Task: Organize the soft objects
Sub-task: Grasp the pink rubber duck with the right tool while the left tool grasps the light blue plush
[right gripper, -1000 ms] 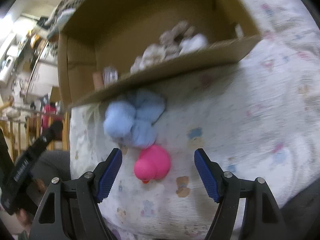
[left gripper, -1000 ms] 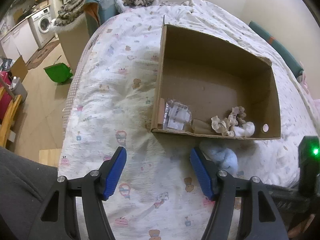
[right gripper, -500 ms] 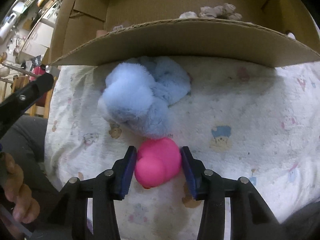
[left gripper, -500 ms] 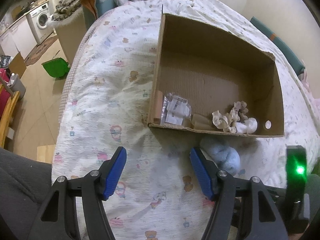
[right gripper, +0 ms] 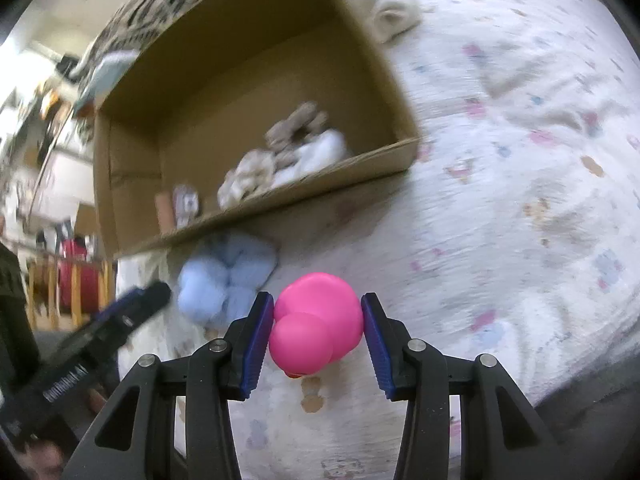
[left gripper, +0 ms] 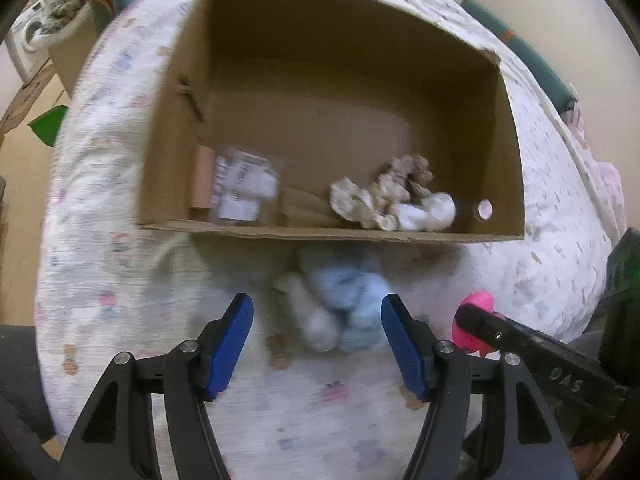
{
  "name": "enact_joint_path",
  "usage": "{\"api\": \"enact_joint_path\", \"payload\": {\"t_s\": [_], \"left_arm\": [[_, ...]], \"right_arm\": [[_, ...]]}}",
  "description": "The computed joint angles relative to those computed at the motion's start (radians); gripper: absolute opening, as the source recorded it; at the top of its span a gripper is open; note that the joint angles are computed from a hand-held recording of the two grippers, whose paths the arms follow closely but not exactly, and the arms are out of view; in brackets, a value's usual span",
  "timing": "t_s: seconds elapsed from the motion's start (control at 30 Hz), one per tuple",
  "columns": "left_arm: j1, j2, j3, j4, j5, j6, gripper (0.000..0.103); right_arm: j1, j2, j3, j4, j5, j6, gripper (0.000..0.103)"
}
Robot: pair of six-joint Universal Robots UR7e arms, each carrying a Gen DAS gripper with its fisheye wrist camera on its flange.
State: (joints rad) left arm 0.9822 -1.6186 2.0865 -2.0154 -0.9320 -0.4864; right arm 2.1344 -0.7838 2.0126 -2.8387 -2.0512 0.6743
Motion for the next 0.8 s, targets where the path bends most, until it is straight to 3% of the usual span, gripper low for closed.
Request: {"api": "enact_joint_path", "payload": {"t_s": [0.2, 0.3, 0.4, 0.43, 0.5, 0.8], "left_arm": [[0.037, 0.105, -0.031, 0.043, -0.014, -0.047, 0.064], [0.046, 0.152, -0.045, 0.068, 0.032, -0.087, 0.064], [0.057, 0.172, -0.049, 0.051, 0.031, -0.081, 0.064], [0.058, 0.175, -0.05, 0.052, 0.032, -0.087, 0.061], [0.057, 0.177, -0.048, 0.059, 0.042, -0.09, 0.043], [0.056, 0.146, -0.024, 0.044, 0.03, -0.043, 0.028]], "right_arm": [[-0.016, -0.019, 0.021, -0.028, 0.016, 0.027, 0.048], [-0.015, -0.021, 0.021, -0.036, 0.022, 0.026, 0.048], [-0.017, -0.023, 0.024, -0.036, 0.027, 0.023, 0.048], [-0.017, -0.022, 0.022, -0.035, 0.028, 0.021, 0.048], [-0.017, -0.021, 0.022, -0.035, 0.026, 0.018, 0.048], [-0.013, -0.014, 0.015, -0.037, 0.031, 0.001, 0.048]]}}
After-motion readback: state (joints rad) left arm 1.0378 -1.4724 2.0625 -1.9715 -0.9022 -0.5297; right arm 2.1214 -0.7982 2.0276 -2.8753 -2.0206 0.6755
